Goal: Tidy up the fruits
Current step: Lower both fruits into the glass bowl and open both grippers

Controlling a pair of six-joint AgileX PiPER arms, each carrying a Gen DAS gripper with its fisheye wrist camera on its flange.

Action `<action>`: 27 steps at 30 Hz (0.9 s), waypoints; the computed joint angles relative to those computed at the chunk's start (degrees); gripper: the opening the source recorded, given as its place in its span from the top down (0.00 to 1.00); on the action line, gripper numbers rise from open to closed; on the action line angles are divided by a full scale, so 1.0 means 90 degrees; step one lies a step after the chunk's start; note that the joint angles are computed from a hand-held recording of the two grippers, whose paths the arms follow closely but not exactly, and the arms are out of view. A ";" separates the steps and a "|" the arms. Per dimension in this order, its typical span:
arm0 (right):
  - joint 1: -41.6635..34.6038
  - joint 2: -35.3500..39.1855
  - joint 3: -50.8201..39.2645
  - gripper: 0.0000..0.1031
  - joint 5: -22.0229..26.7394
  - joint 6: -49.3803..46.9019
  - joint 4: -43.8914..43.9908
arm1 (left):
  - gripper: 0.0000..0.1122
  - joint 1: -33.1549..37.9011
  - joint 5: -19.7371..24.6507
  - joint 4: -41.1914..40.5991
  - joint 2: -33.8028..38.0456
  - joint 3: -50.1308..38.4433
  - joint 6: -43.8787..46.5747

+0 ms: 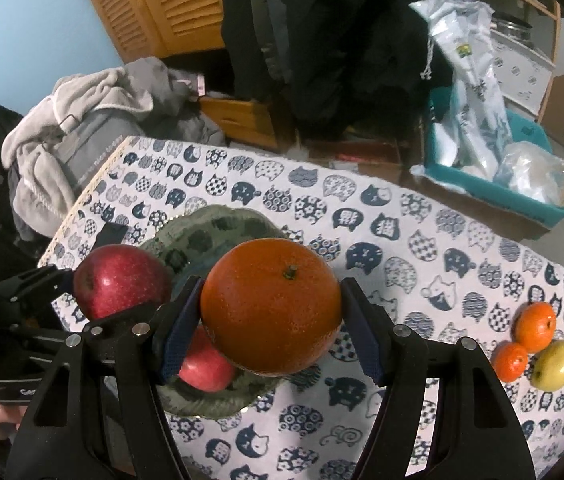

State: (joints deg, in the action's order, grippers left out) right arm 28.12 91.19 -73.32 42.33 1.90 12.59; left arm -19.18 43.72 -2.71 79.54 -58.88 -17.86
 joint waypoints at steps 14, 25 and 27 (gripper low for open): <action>0.0216 0.0721 -0.0227 0.33 -0.0126 -0.0207 0.0364 | 0.33 0.0512 -0.0347 -0.0663 0.0770 0.0298 0.0653; 0.0290 0.1078 -0.0184 0.33 -0.0205 -0.0359 0.0565 | 0.40 0.0615 -0.0399 -0.0648 0.0834 0.0377 0.0640; 0.0310 0.1124 -0.0175 0.33 -0.0212 -0.0384 0.0597 | 0.41 0.0630 -0.0367 -0.0623 0.0813 0.0375 0.0601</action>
State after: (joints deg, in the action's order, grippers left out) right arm 30.91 101.31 -74.90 40.42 -1.55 17.96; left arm -13.51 40.42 -8.31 86.85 -55.51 -12.45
